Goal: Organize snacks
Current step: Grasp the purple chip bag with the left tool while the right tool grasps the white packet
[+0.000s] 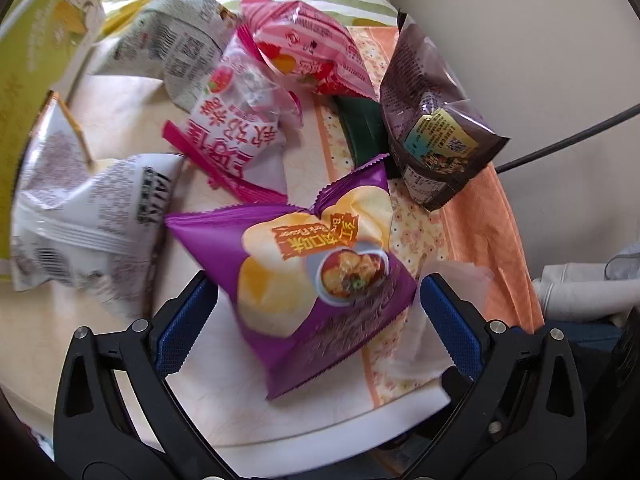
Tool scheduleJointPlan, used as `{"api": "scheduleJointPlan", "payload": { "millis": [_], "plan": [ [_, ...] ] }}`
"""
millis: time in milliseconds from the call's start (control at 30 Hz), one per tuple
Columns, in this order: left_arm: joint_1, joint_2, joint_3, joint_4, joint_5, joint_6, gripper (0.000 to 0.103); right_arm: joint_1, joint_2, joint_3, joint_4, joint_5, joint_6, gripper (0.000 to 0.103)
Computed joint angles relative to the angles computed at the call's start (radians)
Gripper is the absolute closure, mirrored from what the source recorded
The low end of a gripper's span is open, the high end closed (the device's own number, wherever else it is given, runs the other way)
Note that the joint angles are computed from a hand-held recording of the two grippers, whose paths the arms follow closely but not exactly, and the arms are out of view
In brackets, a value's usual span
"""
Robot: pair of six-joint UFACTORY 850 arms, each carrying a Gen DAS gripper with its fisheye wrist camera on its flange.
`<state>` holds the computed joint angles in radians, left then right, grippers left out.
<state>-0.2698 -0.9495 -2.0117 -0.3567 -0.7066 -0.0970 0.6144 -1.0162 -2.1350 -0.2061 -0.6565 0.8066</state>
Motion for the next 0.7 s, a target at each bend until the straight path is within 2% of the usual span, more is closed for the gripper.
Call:
{"api": "scheduleJointPlan", "payload": {
  "millis": [167,367,500,567,700],
  "plan": [
    [-0.007,-0.045,-0.055,0.002,-0.011,-0.002,0.002,0.009,-0.048,-0.048,-0.067,-0.019,0.096,0.000],
    [-0.014,-0.110,-0.147,0.035,-0.047,0.002,0.004,0.014,-0.095,-0.113,-0.093,-0.050,0.124,0.001],
    [-0.009,-0.145,-0.198,0.027,-0.065,0.025,0.011,0.013,-0.108,-0.127,-0.098,-0.061,0.139,0.001],
    [-0.006,-0.161,-0.223,0.011,-0.074,0.054,0.017,0.012,-0.117,-0.139,-0.092,-0.067,0.140,0.002],
    [-0.006,-0.209,-0.297,0.013,-0.103,0.088,0.029,0.009,-0.141,-0.174,-0.069,-0.091,0.121,0.011]
  ]
}}
